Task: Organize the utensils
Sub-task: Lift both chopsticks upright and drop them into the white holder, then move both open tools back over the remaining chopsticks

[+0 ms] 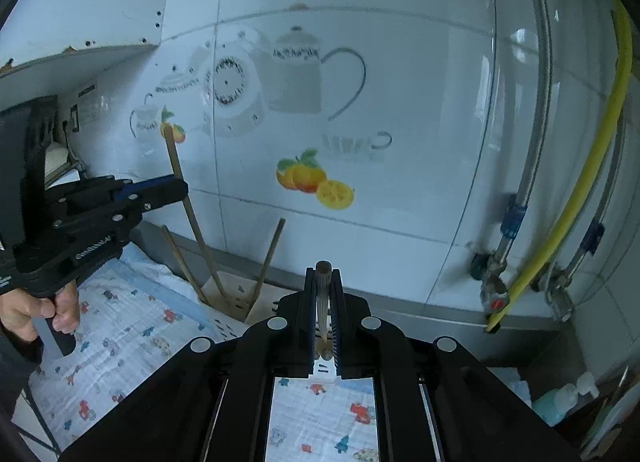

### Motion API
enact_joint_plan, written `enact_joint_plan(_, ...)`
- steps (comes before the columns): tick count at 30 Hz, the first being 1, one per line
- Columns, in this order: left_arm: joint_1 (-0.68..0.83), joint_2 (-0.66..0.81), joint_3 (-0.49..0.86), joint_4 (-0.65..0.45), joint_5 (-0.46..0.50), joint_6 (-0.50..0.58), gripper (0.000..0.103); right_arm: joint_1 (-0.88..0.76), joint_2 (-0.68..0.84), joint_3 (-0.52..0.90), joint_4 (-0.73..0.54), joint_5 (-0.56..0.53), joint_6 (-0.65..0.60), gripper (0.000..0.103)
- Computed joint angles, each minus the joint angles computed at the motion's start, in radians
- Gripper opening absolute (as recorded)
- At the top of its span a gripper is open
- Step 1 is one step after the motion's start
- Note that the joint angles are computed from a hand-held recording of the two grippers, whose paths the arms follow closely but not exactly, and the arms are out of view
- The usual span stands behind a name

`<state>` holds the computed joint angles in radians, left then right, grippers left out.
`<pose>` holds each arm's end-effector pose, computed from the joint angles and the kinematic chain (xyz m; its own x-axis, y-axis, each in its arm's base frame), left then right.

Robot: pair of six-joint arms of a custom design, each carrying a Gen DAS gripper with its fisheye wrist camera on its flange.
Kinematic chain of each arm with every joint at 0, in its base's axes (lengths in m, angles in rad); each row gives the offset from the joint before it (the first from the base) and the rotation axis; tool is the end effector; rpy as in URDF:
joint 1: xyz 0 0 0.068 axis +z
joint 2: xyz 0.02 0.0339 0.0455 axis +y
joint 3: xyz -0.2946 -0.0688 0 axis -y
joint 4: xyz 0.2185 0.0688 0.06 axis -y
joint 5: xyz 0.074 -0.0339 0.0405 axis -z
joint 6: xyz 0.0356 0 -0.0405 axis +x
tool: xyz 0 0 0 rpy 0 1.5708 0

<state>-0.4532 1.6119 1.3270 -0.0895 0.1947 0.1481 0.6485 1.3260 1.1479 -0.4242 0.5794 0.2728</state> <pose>0.3207 -0.1638 0.3642 -0.2379 0.2769 -0.9310 0.6335 0.7708 0.0674 0.2188 0.1414 0.3609 -0.4741 -0.0764 -0.8771 -0.0188 0.9969 -0.0767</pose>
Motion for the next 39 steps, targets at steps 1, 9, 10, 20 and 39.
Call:
enact_joint_plan(1, 0.001, 0.007, -0.002, -0.001, 0.002, -0.002, 0.005, -0.009, 0.008, -0.001, -0.001, -0.011, 0.001, 0.006)
enact_joint_plan(9, 0.005, 0.046, 0.004, -0.024, -0.015, -0.025, 0.007, -0.068, 0.040, -0.039, 0.036, -0.085, 0.010, 0.007)
enact_joint_plan(10, 0.008, 0.049, 0.006, -0.026, -0.008, -0.030, 0.008, -0.070, 0.042, -0.043, 0.040, -0.083, 0.011, 0.007)
enact_joint_plan(20, 0.028, -0.053, -0.063, -0.021, 0.033, -0.052, 0.021, 0.019, -0.058, -0.071, 0.010, 0.010, 0.036, 0.015)
enact_joint_plan(39, 0.132, -0.545, -0.636, -0.089, 0.187, 0.016, 0.030, 0.833, -0.059, -0.251, -0.452, 0.465, 0.936, 0.019)
